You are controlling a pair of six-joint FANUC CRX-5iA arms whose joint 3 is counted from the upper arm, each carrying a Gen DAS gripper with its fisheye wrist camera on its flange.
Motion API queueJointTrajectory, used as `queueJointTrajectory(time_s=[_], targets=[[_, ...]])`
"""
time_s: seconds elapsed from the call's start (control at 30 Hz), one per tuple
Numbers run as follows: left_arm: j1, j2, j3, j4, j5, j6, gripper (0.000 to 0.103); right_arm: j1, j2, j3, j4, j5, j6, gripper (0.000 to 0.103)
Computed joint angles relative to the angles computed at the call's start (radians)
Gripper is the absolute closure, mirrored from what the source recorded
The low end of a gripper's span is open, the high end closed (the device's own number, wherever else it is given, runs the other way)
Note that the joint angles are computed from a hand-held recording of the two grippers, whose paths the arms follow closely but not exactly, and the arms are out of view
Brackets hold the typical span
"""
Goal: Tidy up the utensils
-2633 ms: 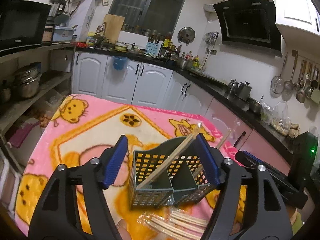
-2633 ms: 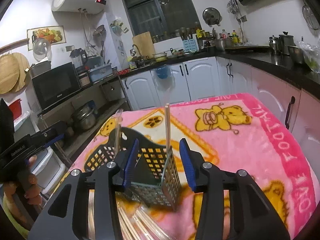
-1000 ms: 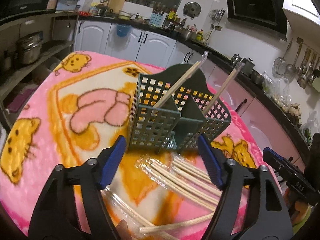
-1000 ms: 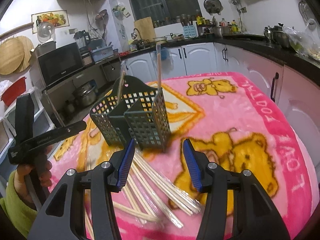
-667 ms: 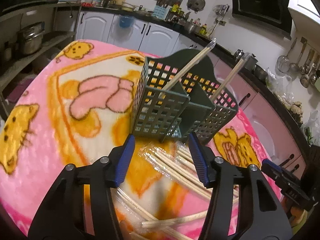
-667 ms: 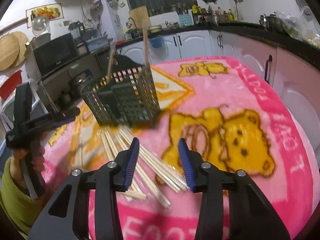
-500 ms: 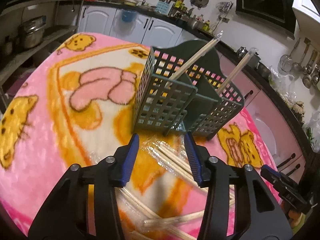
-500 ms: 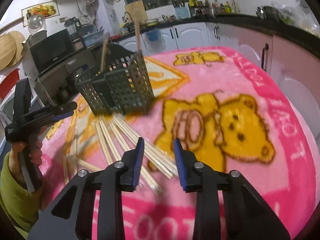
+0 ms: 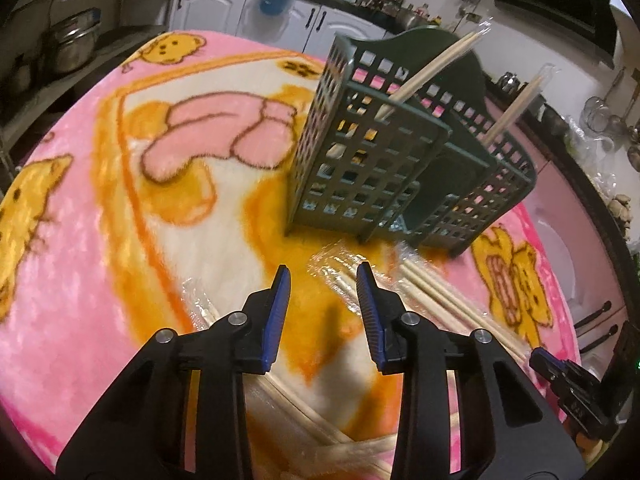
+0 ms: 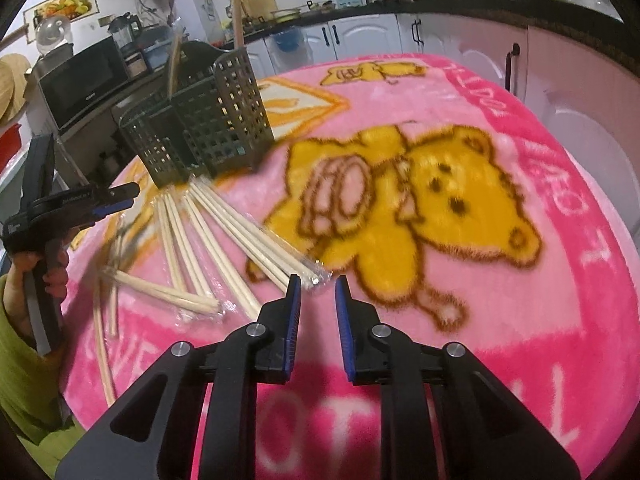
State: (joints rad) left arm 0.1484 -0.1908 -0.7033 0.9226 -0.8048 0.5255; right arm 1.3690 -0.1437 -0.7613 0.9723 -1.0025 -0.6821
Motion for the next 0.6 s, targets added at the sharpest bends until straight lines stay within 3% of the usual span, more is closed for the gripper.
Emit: queueJointTrajectory(time_s=[0.43, 0.6], targets=[[-0.015, 0.054, 0.039, -0.042, 0.018, 0.067, 0.075, -0.084, 0.007, -0.018, 0.055, 0.102, 0.006, 0.083], [-0.024, 0.064, 0.048, -0.047, 0.029, 0.083, 0.068, -0.124, -0.011, -0.039, 0.088, 0.158, -0.011, 0.079]])
